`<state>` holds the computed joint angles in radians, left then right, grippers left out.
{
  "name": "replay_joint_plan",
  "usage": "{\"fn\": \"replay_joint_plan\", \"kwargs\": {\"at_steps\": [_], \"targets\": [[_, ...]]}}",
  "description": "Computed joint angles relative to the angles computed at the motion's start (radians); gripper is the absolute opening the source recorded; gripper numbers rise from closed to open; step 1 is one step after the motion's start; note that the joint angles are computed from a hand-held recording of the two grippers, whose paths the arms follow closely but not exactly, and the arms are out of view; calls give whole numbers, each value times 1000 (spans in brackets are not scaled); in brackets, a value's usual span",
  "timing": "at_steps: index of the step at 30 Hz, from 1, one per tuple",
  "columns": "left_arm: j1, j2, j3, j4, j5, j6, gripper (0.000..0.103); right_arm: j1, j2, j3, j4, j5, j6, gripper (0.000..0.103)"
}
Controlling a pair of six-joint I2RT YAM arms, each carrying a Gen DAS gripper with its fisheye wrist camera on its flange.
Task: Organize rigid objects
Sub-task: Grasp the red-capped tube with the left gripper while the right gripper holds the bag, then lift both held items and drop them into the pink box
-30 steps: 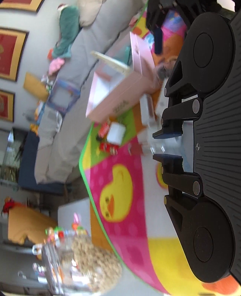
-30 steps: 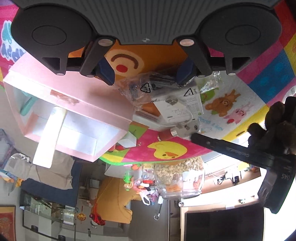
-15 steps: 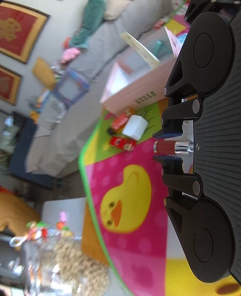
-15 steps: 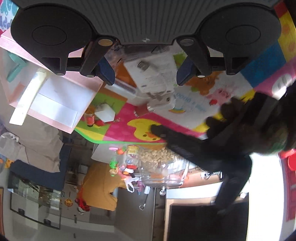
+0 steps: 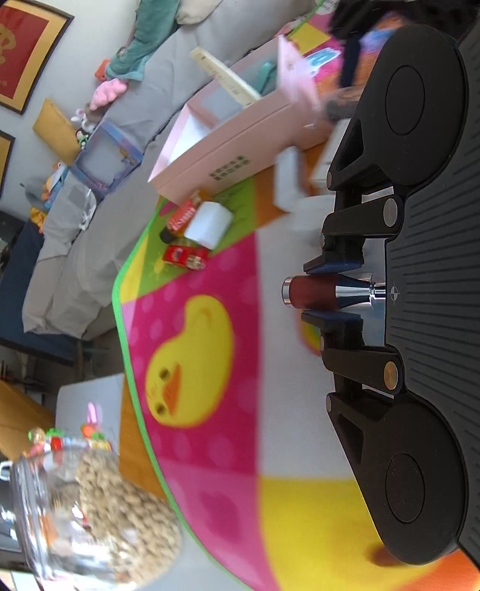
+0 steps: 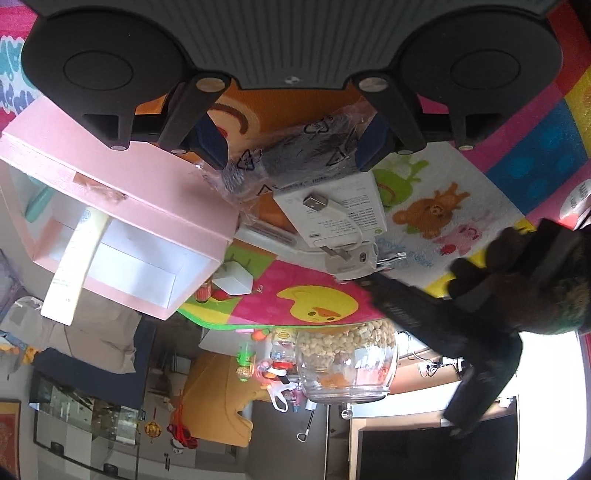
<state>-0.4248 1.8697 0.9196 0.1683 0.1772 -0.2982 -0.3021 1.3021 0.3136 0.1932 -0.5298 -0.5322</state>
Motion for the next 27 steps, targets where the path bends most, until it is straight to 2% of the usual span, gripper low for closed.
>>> {"fn": "replay_joint_plan", "kwargs": {"at_steps": [6,13,17,19,23,25,26,27], "targets": [[-64,-141,-188,54,-36,-51,24,-61,-69,-54,23,4,-63,80],[-211,-206,-253,51,-144,-96,24,-185,-120,-73,-9,50,-86,80],[-311,-213,-252,22,-286,-114,24,-315,-110,-15,-139,-83,-65,80],[-350,-212,-262,35,-339,-115,25,-329,-110,1,-156,-137,-17,80],[-389,-209,-273,43,-398,-66,25,-232,-30,66,-123,-126,174,80],[-382,-218,-282,47,-384,-100,25,-143,50,105,-65,-42,284,79],[-376,-222,-291,59,-375,-113,25,-86,88,118,-26,43,332,77],[-372,-226,-301,70,-367,-118,25,-23,137,139,0,142,369,71]]}}
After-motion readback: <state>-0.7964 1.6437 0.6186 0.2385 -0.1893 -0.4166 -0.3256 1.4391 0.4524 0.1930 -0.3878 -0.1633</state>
